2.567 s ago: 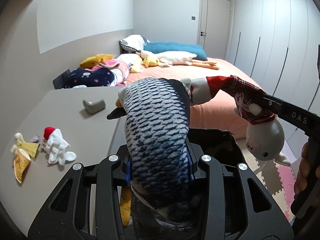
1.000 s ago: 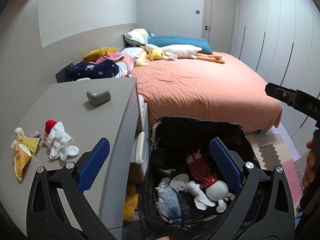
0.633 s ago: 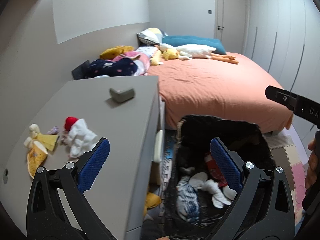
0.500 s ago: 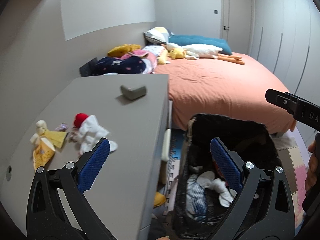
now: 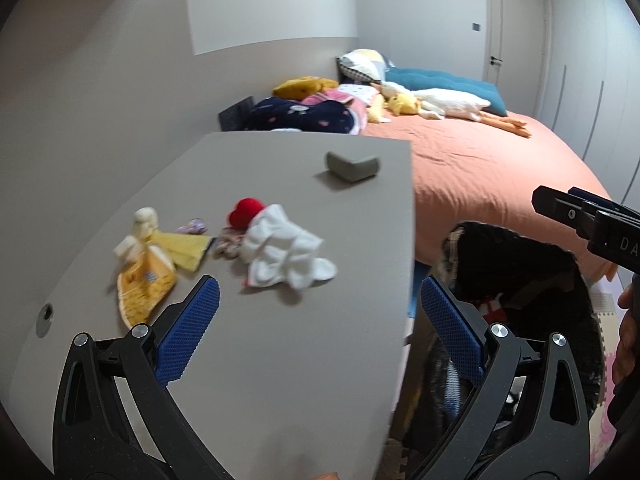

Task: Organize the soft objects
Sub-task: 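Move both open tools back toward the remaining items on the desk, then grasp the yellow corn snack bag with the left tool while the right tool grasps the white glove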

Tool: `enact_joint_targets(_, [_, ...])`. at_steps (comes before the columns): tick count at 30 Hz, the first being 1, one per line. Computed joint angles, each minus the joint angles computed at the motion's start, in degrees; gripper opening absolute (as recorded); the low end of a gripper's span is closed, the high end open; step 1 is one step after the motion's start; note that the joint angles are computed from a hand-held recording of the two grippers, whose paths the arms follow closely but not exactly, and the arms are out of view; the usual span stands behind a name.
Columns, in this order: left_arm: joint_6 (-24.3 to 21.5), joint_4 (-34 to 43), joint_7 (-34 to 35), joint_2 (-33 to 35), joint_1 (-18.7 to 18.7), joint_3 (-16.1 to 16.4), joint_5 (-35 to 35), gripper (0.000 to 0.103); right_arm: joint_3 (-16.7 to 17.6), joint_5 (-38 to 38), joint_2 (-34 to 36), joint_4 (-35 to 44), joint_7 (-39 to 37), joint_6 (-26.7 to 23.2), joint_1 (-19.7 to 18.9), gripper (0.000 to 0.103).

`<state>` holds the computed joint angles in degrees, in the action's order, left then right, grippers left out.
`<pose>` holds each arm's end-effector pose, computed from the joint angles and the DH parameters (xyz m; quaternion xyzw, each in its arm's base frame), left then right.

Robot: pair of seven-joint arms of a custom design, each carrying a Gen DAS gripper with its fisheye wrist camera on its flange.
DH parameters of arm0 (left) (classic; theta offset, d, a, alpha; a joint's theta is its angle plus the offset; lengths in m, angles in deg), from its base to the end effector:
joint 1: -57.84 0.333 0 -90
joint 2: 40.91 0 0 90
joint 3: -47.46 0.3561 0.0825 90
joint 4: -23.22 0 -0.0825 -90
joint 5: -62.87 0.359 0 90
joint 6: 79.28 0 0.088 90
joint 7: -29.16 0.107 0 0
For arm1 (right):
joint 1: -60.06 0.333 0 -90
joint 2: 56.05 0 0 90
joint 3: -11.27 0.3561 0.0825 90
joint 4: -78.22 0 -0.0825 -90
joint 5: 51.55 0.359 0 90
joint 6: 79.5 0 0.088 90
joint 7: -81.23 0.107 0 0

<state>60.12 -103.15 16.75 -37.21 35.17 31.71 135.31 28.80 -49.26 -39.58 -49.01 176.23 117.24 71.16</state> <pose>0.4247 -0.3309 0.4265 -0.6938 0.5857 -0.2407 0.3431 0.5326 0.2686 0.4234 -0.7211 0.5245 -0.1787 0.4160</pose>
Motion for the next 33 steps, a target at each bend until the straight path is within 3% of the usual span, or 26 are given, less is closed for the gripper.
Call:
enact_joint_targets(15, [-1.12,-9.21,0.36,-6.4,4.54,0.64,-2.83,0.097,6.02,0.15,7.23,8.66,-4.17,-4.96,1.0,0.081])
enact_joint_targets(23, [0.2,-12.02,0.72,-7.04,7.45,1.46,-3.35,0.097,5.68,4.79,10.98,13.81,-9.81,-8.58,4.64,0.081])
enact_joint_targets(33, [-0.04,-12.7,3.36,-5.56,9.64,2.57,-3.7,0.096,2.47,10.78,15.33,21.71,-15.58,-13.27,10.56,0.081])
